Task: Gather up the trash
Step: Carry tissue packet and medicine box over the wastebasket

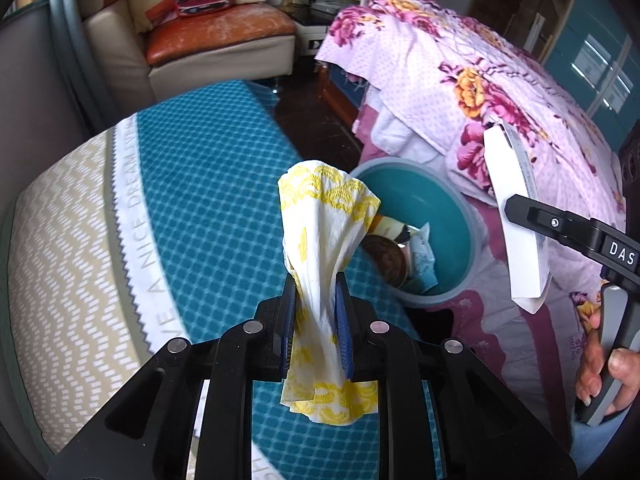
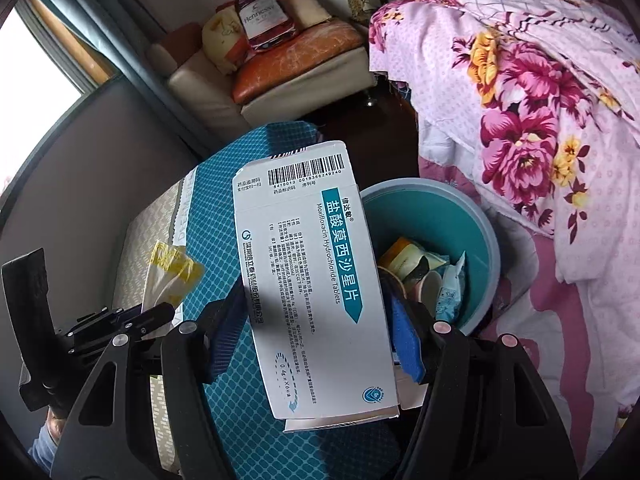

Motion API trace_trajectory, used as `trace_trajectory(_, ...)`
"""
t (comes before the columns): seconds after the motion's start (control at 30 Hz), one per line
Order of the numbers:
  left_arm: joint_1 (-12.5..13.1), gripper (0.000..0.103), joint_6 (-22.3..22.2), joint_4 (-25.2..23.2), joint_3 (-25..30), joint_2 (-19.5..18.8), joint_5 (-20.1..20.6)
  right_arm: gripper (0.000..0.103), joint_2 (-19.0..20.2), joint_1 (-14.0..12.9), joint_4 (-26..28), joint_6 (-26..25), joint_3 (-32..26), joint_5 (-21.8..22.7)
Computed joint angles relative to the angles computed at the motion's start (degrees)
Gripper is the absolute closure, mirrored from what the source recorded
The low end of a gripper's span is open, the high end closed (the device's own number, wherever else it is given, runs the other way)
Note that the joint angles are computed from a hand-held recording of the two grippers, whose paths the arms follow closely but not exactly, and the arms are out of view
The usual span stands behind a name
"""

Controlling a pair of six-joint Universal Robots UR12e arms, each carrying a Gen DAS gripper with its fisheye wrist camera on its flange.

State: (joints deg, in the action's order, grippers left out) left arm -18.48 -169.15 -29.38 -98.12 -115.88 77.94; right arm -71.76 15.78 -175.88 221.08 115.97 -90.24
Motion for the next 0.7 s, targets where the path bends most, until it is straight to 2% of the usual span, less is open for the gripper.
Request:
trace_trajectory(0.33,-3.1,0.084,0.1,-3.1,4.8,-3.7,-0.7,0.041,-1.7,-3.3,-0.7,1.7,3.1,-0.6)
trace_trajectory(0.7,-4.5,0.084,0.3,-5.3,8.5,-6.9,-1.6,0.041,-1.0,-4.9,0.1,1.0,2.8,-0.3)
